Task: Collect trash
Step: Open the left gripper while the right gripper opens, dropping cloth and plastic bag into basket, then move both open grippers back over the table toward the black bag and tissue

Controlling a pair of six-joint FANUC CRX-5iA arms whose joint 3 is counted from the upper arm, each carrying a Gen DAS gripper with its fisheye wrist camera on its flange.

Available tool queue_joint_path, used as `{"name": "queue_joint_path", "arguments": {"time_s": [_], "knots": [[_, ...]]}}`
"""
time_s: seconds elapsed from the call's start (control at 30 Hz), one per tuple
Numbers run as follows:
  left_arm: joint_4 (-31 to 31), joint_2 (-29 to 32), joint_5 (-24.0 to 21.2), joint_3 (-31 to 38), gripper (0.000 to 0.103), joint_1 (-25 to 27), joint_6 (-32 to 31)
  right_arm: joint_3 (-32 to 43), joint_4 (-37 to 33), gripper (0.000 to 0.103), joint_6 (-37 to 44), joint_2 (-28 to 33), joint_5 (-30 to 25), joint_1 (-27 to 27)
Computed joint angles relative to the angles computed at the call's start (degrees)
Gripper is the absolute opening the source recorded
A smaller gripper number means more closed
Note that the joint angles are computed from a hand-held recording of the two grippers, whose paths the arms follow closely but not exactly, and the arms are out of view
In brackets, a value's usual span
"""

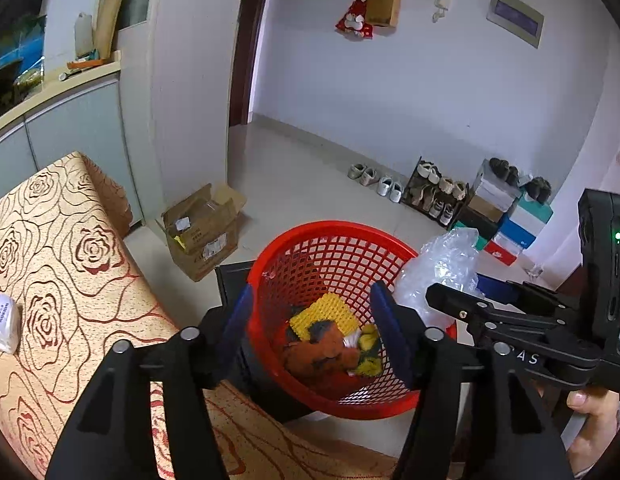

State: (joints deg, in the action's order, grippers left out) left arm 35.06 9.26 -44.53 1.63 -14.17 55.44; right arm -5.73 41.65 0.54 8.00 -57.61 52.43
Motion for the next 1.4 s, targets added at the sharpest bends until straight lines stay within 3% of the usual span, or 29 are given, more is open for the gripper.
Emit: {"name": "queue_joint_path", "arguments": {"time_s": [0.23, 0.83, 1.4], "knots": [[0.8, -2.5, 1.2, -1.9, 0.062, 1.5, 0.2, -0.6, 1.8, 0.069, -1.8, -0.7, -1.0, 0.9], [-1.9, -12.7, 4.7, -9.1, 0.064, 6.9, 3.2, 1.9, 9.8, 0.069, -3.7, 1.1, -2.9, 4.5], [-4.4, -26.5, 4.4, -18.2, 0.069, 22.1, 5.8, 15.7, 7.7, 0.071, 7.1, 11.0, 3.3, 8.4]]}}
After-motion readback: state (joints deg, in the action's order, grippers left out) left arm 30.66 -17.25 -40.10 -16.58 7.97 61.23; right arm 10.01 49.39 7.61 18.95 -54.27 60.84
